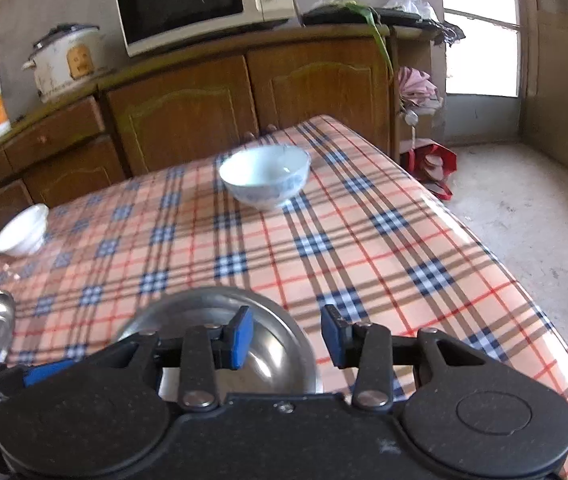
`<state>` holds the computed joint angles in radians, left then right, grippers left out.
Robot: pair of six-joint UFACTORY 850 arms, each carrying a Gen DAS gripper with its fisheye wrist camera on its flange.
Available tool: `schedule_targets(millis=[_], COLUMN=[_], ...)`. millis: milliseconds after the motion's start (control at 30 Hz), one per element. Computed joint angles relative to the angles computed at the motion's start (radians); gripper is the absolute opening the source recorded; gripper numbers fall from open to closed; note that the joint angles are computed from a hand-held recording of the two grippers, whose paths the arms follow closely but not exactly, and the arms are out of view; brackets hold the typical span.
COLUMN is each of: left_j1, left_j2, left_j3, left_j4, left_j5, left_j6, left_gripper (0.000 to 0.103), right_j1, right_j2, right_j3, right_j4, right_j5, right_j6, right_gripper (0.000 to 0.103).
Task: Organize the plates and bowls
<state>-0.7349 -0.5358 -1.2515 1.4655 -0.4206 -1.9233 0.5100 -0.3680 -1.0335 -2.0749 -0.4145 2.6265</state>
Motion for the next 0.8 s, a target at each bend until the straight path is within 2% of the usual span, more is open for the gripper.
schedule_targets(millis=[400,800], left_j1=[0.009,0.031], left_j2=[0.049,0.090], left_j3=[0.016,0.030], left_j4=[-0.045,-0.059], left_j5=[-0.064,-0.067], left_j6=[0.029,0.031], left_gripper=[0.067,0.069], right_j1=[0.031,0.038], right_j2=[0.000,-0.005], right_j3=[-0.051,-0.098], right_j4=[-0.069,-0.050], right_j5=[0.051,0.088], right_j6=[-0.025,-0.077], right_gripper=[0.048,0.050])
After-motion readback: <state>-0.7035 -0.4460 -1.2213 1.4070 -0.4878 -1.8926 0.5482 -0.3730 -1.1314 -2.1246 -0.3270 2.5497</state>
